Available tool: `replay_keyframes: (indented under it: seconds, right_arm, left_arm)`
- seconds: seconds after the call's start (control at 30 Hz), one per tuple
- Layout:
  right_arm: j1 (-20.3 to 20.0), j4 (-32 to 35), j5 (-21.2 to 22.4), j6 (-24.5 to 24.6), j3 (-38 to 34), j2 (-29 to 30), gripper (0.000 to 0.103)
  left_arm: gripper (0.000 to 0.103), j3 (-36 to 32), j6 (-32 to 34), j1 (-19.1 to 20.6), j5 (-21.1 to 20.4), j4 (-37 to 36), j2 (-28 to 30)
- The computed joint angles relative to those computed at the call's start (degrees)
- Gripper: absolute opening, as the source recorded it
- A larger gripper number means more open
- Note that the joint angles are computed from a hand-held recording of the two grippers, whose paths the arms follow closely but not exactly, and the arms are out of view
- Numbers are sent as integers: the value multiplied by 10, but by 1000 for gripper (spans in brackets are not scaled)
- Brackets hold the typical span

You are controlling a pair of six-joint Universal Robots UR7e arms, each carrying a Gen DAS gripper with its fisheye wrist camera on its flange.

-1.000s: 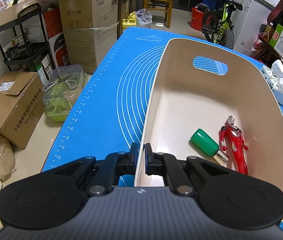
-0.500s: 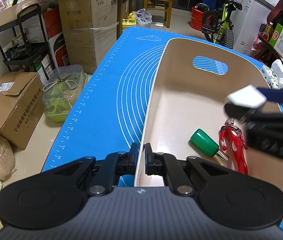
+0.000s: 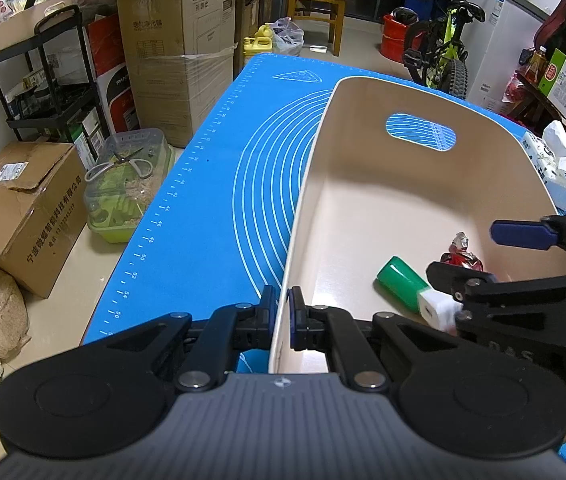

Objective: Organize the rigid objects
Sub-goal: 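Carry the white charger into the basket with the right tool and release, then move the right tool to the yellow toy and grasp it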

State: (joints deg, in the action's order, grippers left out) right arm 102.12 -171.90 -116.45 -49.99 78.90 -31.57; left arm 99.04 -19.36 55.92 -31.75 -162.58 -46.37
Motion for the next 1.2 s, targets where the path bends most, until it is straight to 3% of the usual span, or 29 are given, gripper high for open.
replay_keyframes:
  seconds: [0.4,0.8,1.2]
  right_arm:
    - [-21,-35,44,64,55,-80,76]
    - [-72,-97,-8,91,118,-138,77]
    - [-110,-86,-53,152,140,-128,77]
  left_arm:
    - [8,1,0,0,-3,4,-3]
    - [8,3,1,0,-2,5,-6]
    - [9,5,3,1,-3,7,-9]
